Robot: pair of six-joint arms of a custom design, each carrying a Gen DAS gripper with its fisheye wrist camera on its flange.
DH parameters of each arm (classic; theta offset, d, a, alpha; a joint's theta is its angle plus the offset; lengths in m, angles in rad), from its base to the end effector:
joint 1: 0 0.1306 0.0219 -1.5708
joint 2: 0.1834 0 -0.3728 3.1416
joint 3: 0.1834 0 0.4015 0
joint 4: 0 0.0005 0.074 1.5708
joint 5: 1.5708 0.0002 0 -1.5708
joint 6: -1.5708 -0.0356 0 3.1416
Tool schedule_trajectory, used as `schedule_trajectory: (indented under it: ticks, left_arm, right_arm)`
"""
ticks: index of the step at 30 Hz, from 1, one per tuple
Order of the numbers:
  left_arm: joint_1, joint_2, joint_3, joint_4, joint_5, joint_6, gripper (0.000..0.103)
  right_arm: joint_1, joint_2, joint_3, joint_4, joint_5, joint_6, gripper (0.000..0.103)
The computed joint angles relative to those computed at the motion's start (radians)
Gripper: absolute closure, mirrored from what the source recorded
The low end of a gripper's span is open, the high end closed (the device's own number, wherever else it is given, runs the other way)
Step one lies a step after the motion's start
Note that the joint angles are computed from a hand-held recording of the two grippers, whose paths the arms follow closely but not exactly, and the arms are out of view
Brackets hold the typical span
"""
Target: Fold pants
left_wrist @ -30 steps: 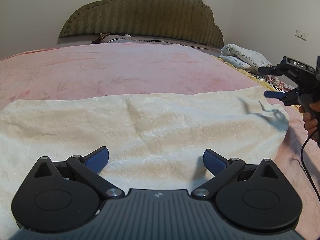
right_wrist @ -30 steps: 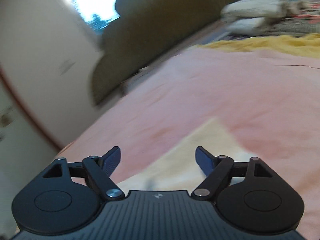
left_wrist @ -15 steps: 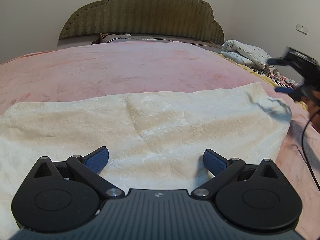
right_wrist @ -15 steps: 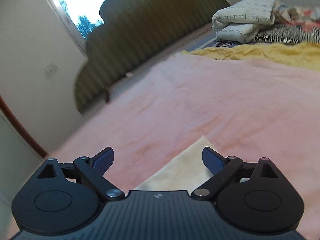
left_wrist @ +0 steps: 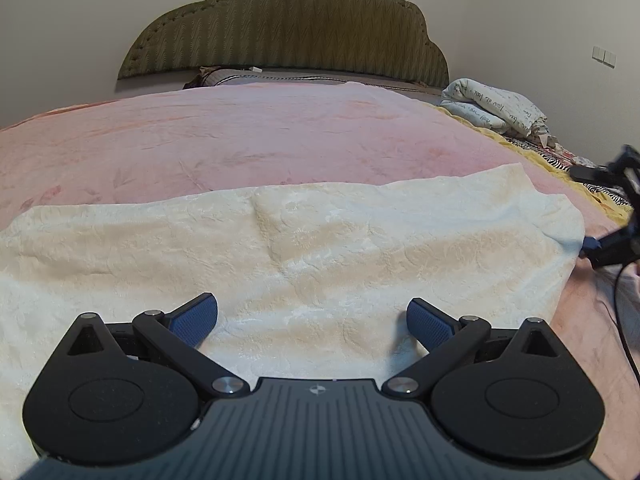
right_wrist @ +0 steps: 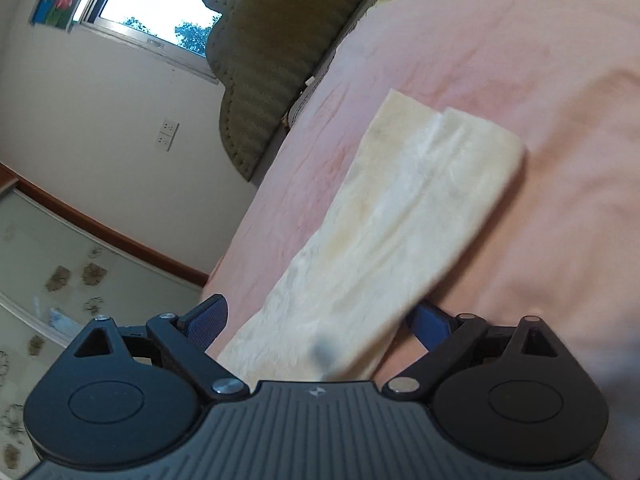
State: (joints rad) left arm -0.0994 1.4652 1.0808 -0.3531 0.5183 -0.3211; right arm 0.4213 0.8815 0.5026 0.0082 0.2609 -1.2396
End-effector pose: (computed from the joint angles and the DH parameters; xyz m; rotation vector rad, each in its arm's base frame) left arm 0.4963 -0.0677 0.2810 0.7184 2.1176 -0.4765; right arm 0.2916 0.1201 0.2687 0.9686 1.7785 0.8403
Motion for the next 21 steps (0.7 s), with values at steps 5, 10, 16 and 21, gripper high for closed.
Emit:
schedule_trajectory:
  ticks: [5, 10, 16, 21]
  left_arm:
    - [-0.001, -0.001, 0.000, -0.001, -0.003, -0.002, 0.001]
    - [0.007, 0.000, 0.001, 0.002, 0.015, 0.016, 0.001]
    - [0.029, 0.027, 0.063, -0.080, 0.091, 0.110, 0.004]
    - [0.098, 0.144, 0.208, -0.196, 0.483, 0.487, 0.002]
  right_arm:
    - [-0.031, 0.134, 0.072, 0.009, 0.228, 0.120, 0.008]
    - [-0.071, 0.191, 0.116, -0.075, 0.209, 0.113, 0.089]
    - [-0.023, 0.175, 0.127, -0.086, 0.297, 0.217, 0.092]
    - [0.132, 0.218, 0.277, -0.168, 0.501, 0.570, 0.092]
